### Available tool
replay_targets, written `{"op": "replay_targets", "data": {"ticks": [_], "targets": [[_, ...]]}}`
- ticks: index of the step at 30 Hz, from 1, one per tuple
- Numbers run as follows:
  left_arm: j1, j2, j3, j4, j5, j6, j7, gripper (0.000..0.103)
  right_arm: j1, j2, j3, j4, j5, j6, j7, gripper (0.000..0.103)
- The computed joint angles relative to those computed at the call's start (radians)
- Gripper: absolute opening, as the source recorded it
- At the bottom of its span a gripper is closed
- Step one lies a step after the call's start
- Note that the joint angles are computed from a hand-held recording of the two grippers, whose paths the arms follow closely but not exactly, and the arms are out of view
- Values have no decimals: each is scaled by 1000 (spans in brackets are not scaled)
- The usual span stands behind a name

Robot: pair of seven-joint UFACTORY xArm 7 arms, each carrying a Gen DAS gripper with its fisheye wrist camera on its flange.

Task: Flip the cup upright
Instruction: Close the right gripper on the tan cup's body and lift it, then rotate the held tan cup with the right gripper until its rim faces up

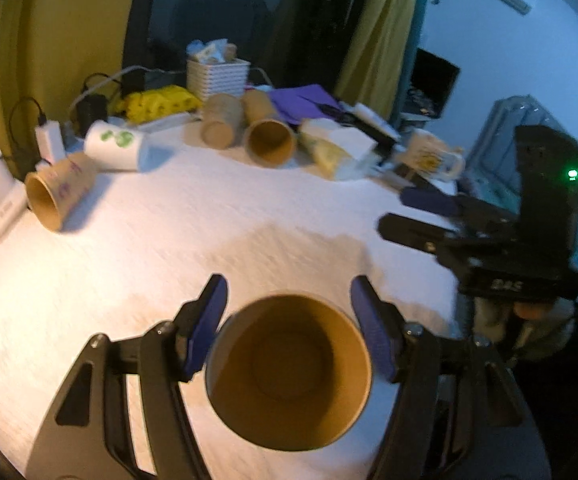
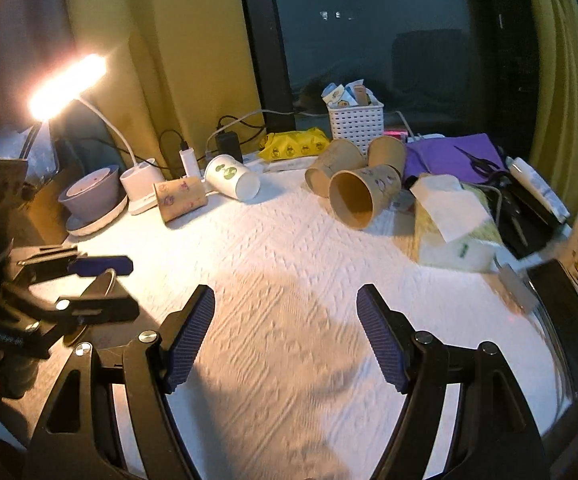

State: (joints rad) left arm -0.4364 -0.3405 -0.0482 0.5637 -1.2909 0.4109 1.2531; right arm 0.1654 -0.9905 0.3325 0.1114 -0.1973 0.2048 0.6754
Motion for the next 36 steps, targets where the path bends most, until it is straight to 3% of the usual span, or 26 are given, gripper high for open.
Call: {"op": "replay_targets", "data": {"ticks": [4,8,10,17,21,24,26,30,33,36], "targets": [[-4,-93,5,-89,14,-6,-20,65,67,-93,25,-21,11,96,37,77],[11,-162,65,-156,51,47,-35,65,126,-132,54,-28,6,153,76,77],[27,-168,72,-178,73,26,-41,65,150,-130,69,-22,0,166,96,77],[23,-224,120,-258,107,-48,7,67,199,-22,117,25,-32,148,139,77],[18,-277,167,-289,143,-61,-13,69,226,60,108,55,-45,110,126,77],[22,-333,201,-313,179,-44,-48,71,261,126,83,87,-59,76,63,77],[22,-379,218,-340,192,-60,-69,79,291,179,62,118,-63,57,-1,77],[36,-469,247,-404,243,-100,-138,80,350,290,15,183,-60,44,-156,77],[88,-554,264,-462,302,-95,-206,80,415,379,-28,231,-33,44,-290,77],[150,-645,270,-523,359,-96,-262,80,426,435,-11,279,-36,81,-394,77]]}}
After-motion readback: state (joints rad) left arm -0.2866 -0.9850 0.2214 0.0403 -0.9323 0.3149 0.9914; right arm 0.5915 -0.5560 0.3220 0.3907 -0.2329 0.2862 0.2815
